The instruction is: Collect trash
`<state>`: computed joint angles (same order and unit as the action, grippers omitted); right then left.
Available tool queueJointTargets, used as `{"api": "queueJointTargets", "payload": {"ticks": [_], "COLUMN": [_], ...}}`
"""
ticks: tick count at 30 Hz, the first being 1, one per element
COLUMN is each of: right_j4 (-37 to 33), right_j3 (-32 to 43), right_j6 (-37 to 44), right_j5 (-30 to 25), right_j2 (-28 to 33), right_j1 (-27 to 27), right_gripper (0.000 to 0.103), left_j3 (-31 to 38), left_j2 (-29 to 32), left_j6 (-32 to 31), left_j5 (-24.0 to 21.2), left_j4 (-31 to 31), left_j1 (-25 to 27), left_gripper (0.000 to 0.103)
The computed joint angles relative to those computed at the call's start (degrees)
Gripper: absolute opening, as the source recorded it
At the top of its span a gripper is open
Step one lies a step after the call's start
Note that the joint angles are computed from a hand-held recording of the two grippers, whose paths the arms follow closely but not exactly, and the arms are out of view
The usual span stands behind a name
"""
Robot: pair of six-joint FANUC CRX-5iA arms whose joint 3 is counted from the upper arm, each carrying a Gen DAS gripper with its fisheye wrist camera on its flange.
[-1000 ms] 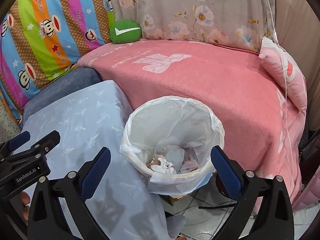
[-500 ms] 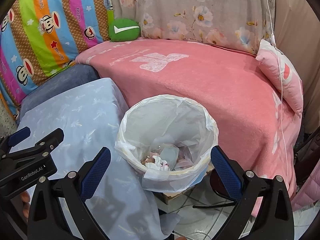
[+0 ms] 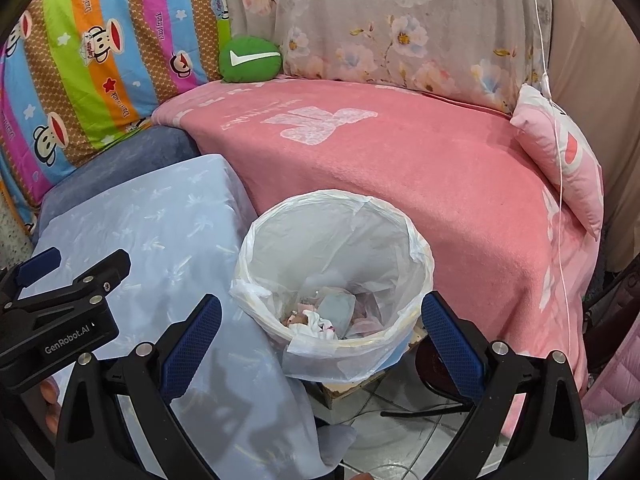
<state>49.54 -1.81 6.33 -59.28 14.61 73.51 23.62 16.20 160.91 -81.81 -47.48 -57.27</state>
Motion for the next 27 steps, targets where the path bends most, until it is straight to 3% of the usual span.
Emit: {"api": "queueJointTargets", "payload": {"ticks": [27], "right_j4": [0.0], "right_j3": [-0.9], "right_j6": [-0.7], "right_j5": [-0.2], "right_j2": [-0.5], "right_j1": [0.4], "right_gripper": [0.098], "left_j3": [1.3], "left_j2": [0.8], "left_j6": [0.0], "left_j5": [-1.6], "left_j4": [-0.3], "left_j1": [-0.7], "left_gripper": [0.096]}}
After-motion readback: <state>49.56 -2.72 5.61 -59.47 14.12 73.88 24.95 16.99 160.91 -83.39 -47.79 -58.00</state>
